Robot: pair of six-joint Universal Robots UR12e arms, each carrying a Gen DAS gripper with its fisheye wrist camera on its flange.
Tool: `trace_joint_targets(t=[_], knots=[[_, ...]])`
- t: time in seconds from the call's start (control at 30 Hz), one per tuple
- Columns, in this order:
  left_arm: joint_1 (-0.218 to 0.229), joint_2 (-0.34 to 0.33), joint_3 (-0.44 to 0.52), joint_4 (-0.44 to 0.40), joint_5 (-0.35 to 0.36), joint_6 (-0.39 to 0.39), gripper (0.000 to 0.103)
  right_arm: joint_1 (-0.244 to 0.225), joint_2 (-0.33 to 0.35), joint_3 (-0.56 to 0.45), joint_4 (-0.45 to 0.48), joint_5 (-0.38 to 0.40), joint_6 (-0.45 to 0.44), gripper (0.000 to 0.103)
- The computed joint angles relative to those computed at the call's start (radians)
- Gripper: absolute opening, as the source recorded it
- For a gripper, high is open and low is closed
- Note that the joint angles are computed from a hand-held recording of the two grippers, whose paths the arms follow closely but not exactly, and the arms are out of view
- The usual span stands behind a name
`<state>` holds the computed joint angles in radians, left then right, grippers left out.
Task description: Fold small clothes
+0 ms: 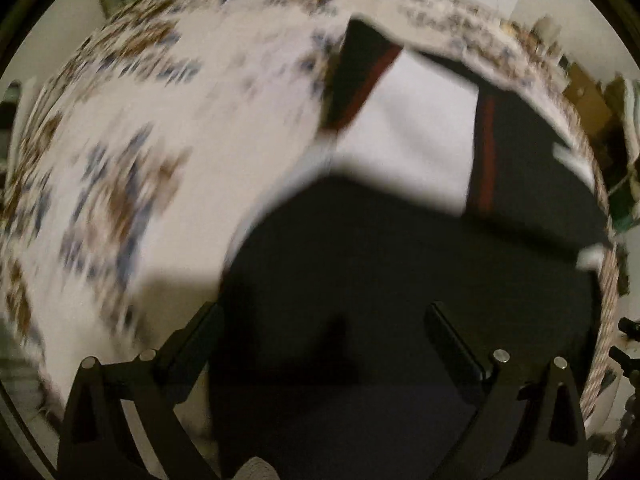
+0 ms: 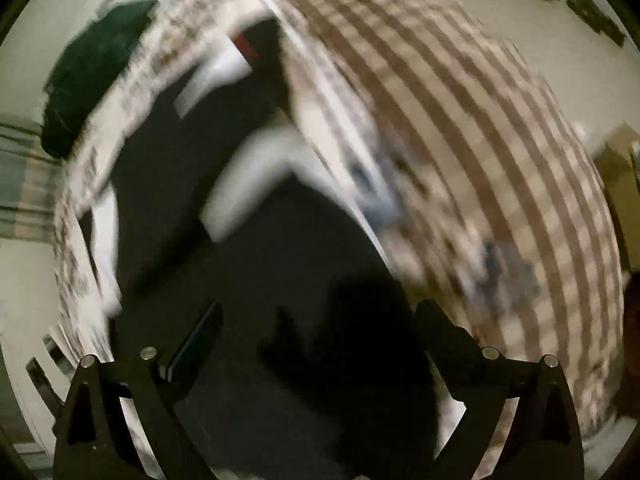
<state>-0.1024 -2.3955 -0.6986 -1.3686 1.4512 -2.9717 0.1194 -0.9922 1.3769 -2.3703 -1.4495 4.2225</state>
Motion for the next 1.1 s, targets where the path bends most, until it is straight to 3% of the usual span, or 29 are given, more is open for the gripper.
trace_joint_targets(t=[0.17,0.3,0.43,0.47,0.5,0.53,0.57,0.6,0.63,0.73,0.93,1.1], knots=[[0.025,0.121,-0.237,0.006,0.056,-0.012,0.103,0.032,-0.075,0.185,-0.013,0.115,0.060,0.098],[0.047,0.159,-0.347,0.042,0.042,-0.032,0.103,0.052,-0.095,0.295,-0.160,0.156,0.125,0.098],[0.067,0.174,-0.416,0.088,-0.003,-0.083,0.100,0.059,-0.059,0.316,-0.275,0.168,0.227,0.083],[0.073,0.176,-0.428,0.094,-0.026,-0.101,0.091,0.066,-0.059,0.317,-0.288,0.141,0.240,0.083],[0.076,0.177,-0.437,0.096,-0.040,-0.113,0.084,0.070,-0.059,0.310,-0.276,0.133,0.263,0.073],[0.081,0.178,-0.443,0.095,-0.069,-0.118,0.061,0.071,-0.057,0.313,-0.306,0.140,0.281,0.053],[0.080,0.181,-0.448,0.104,-0.068,-0.119,0.040,0.070,-0.053,0.317,-0.335,0.163,0.308,0.047],[0.077,0.188,-0.457,0.126,-0.066,-0.112,0.026,0.072,-0.052,0.312,-0.338,0.164,0.327,0.040],[0.076,0.194,-0.463,0.141,-0.073,-0.096,0.007,0.077,-0.053,0.306,-0.335,0.151,0.330,0.027],[0.078,0.219,-0.484,0.179,-0.099,-0.076,0.007,0.087,-0.061,0.290,-0.316,0.137,0.328,0.016],[0.107,0.257,-0.471,0.191,-0.204,-0.094,0.006,0.095,-0.117,0.318,-0.393,0.118,0.378,0.014],[0.128,0.255,-0.407,0.163,-0.300,-0.129,0.006,0.070,-0.180,0.316,-0.383,0.118,0.335,0.013]])
